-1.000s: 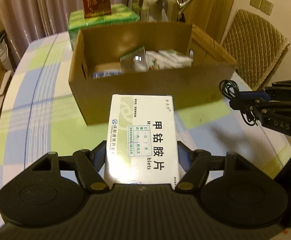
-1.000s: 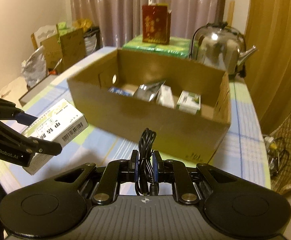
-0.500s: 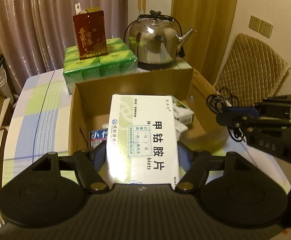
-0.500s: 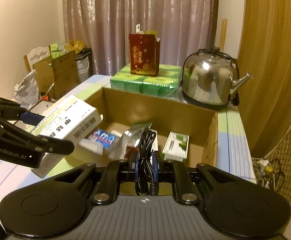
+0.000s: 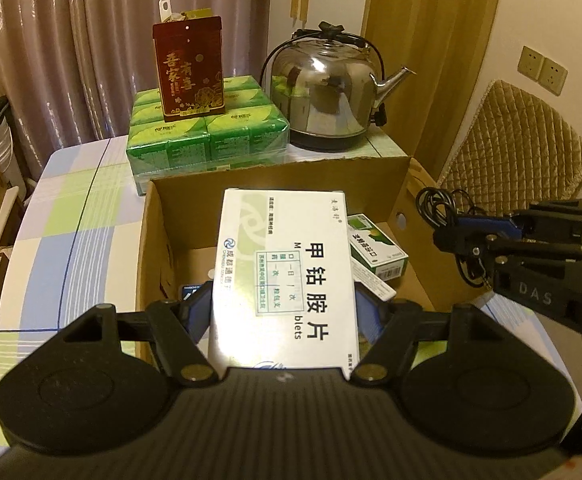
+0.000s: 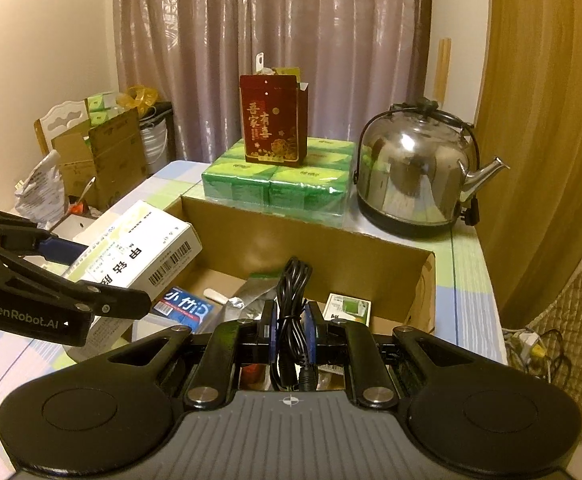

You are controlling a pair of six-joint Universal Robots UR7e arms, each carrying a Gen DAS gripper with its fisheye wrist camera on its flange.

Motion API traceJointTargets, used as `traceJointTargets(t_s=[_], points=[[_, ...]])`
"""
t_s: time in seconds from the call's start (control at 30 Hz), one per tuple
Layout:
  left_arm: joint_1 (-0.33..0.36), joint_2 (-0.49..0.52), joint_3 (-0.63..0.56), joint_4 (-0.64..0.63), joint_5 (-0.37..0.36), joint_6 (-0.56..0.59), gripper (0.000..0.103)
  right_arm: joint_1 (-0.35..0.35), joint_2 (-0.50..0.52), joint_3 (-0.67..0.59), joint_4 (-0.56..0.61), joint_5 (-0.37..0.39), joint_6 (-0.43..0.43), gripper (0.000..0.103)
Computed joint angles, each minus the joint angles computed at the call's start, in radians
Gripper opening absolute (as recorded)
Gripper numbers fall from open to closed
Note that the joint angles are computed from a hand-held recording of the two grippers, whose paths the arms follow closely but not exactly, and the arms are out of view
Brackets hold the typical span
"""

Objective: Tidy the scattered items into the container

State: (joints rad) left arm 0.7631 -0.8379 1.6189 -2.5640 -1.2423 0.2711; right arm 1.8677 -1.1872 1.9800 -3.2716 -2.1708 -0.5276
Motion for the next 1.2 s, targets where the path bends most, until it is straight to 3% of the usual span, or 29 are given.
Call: traceJointTargets(t_s=[1.2], points=[[0.028,0.126,-0.121,0.021,0.025,-0.013,0.067,-0.061,0.03,-0.043,0.038,0.014,0.042,0.011]])
